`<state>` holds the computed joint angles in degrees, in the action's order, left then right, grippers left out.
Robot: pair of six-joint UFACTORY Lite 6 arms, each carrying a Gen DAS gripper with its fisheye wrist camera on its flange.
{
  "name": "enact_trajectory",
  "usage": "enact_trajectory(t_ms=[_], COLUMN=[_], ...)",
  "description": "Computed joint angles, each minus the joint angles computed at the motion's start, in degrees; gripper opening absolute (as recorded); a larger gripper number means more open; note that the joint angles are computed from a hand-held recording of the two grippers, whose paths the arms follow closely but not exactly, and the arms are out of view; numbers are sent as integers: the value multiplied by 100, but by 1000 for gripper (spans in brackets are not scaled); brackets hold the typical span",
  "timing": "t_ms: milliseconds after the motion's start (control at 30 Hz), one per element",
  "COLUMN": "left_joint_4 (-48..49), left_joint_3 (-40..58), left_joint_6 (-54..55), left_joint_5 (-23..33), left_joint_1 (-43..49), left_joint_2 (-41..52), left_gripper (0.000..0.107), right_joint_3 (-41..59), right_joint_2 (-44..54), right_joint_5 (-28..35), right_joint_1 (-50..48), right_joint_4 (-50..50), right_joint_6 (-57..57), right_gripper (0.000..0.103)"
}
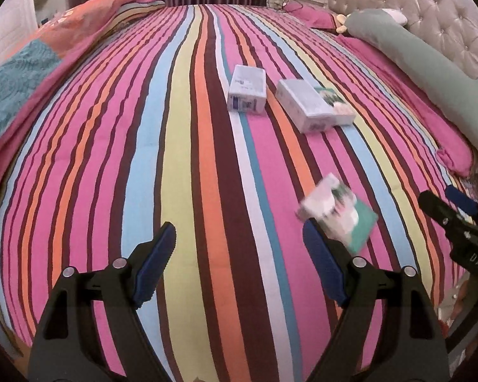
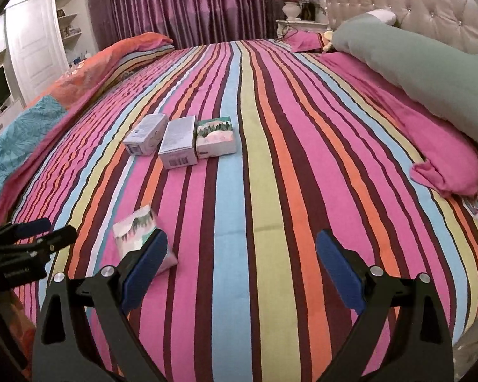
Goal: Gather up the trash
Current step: 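Move both grippers back toward the white boxes and tissue pack on the bed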
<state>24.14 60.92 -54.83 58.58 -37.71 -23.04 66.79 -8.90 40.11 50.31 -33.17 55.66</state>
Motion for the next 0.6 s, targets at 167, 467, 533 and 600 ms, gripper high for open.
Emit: enact_trajectory(t_ms=[167, 467, 533, 600], left_joint_4=[-259, -725, -795, -857], left_joint_3=[255, 829, 958, 1136], left_joint_6=[624, 1584, 1726, 1866], left_joint_5=[-424, -1042, -1169, -1256], left_joint_1=[617, 1433, 1573, 1683], left_joint_2=[416, 1375, 1603, 1857], left_gripper=[80, 80, 80, 80], right_joint_3=[373, 1166, 1354, 1520], right_joint_2=[485, 1394, 1621, 1809], right_joint_5=[-209, -411, -456, -492], right_joint_1=[-321, -777, -875, -961], right_joint_4=[246, 591, 687, 850], right_joint_6=[-525, -1232, -1385, -1567], right_gripper=[90, 90, 90, 90])
